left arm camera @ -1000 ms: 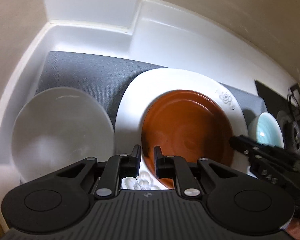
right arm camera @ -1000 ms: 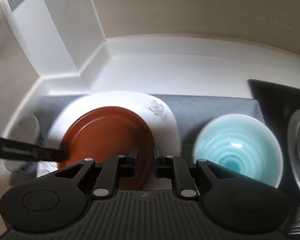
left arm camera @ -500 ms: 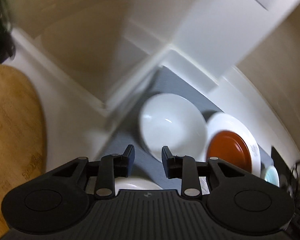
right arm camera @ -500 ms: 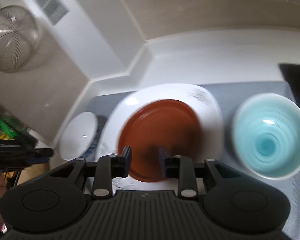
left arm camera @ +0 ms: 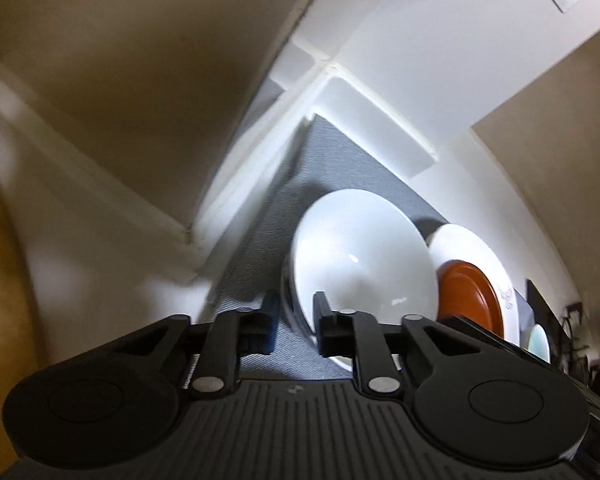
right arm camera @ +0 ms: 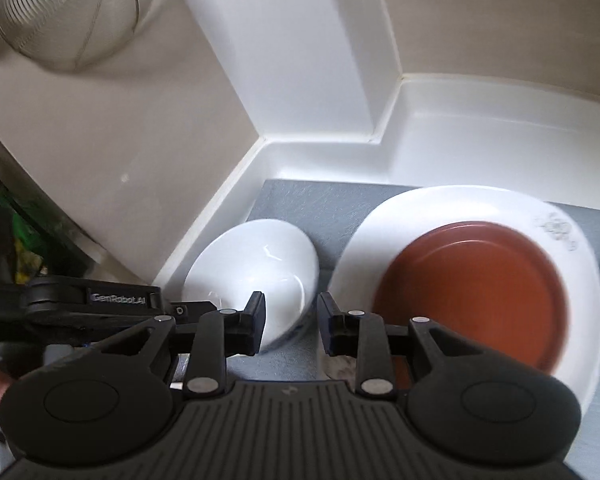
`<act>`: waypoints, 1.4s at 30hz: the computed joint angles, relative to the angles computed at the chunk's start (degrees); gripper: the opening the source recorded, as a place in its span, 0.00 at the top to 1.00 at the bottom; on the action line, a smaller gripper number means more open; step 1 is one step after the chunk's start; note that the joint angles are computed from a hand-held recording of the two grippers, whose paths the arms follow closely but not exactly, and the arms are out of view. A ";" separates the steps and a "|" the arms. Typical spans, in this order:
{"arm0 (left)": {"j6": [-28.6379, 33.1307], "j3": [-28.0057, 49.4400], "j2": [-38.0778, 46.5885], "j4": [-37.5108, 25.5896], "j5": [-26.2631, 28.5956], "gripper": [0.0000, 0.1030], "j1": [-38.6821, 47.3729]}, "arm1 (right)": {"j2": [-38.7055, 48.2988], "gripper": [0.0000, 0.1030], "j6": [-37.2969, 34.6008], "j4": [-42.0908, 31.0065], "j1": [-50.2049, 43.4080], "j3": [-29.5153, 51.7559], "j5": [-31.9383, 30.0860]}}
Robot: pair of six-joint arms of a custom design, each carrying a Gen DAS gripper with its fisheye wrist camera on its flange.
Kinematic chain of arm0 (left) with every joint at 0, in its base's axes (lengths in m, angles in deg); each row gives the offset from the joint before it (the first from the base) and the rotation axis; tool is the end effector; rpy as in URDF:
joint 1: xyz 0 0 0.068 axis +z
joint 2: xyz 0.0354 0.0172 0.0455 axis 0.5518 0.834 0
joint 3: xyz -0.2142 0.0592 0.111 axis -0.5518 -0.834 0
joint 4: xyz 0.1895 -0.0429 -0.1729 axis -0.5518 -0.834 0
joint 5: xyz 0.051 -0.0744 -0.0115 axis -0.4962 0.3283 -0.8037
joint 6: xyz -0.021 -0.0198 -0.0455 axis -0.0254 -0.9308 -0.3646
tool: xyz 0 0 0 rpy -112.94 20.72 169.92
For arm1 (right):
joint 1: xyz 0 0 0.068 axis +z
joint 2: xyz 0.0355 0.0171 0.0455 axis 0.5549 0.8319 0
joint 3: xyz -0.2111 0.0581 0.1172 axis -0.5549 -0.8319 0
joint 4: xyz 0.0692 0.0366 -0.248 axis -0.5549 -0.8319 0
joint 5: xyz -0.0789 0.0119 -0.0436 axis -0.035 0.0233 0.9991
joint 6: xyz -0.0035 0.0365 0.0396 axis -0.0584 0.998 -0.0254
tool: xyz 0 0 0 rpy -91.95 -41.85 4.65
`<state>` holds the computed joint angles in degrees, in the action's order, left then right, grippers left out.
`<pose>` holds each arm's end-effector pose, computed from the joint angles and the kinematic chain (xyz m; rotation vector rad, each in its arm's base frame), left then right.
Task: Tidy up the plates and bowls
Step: 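Move both grippers to the plain white bowl and grasp its rim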
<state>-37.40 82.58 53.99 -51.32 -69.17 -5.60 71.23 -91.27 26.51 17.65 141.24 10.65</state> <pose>0.2262 -0.1705 0.1920 -0.8905 2.4239 -0.3846 0.3194 -0.0669 0.1991 -0.6306 2.4723 0.7698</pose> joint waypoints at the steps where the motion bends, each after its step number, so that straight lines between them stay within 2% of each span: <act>1: 1.16 0.26 0.17 -0.22 -0.10 0.84 -0.01 | -0.23 0.73 1.39 0.98 0.60 -0.82 0.33; 5: 2.68 -0.89 -0.51 1.42 0.99 0.84 0.98 | -1.54 0.75 3.68 4.46 2.36 -3.51 3.71; 6: 2.94 -1.75 -1.12 2.25 1.33 0.84 1.32 | -1.31 0.79 4.57 4.84 2.28 -3.74 3.72; 8: 4.01 -2.32 -1.82 2.31 1.76 0.84 1.48 | -1.15 0.82 5.77 5.25 1.79 -4.04 3.04; 10: 4.49 -1.83 -2.37 0.13 1.50 0.84 0.91 | -1.33 0.88 4.66 4.21 1.59 -4.14 3.26; 15: 3.90 -4.29 -6.11 -1.97 1.78 0.84 -0.24 | -3.97 0.88 2.45 2.01 1.87 -6.66 3.62; 20: 2.29 -7.68 -8.25 1.26 3.26 0.83 1.45 | -2.73 0.83 2.90 0.85 2.86 -5.39 4.00; 24: 2.81 -7.56 -7.21 1.81 2.70 0.83 1.45 | -0.37 0.84 3.29 1.45 2.52 -4.61 2.62; 29: 0.70 -3.80 -6.90 -3.84 0.81 0.84 -0.63 | -0.99 0.87 3.37 0.60 1.10 -4.25 -1.01; 33: -2.23 1.79 -6.27 -9.82 -2.56 0.84 -3.16 | -2.95 0.87 -0.56 -3.01 -0.32 -1.85 -2.34; 37: -4.65 9.54 -2.43 -13.81 -4.71 0.84 -6.95 | -0.18 0.87 -5.13 -11.09 -5.96 5.64 -4.79; 42: -1.74 24.57 9.41 -16.24 -1.44 0.84 -8.70 | 7.56 0.87 -10.75 -21.13 -15.77 18.12 -5.83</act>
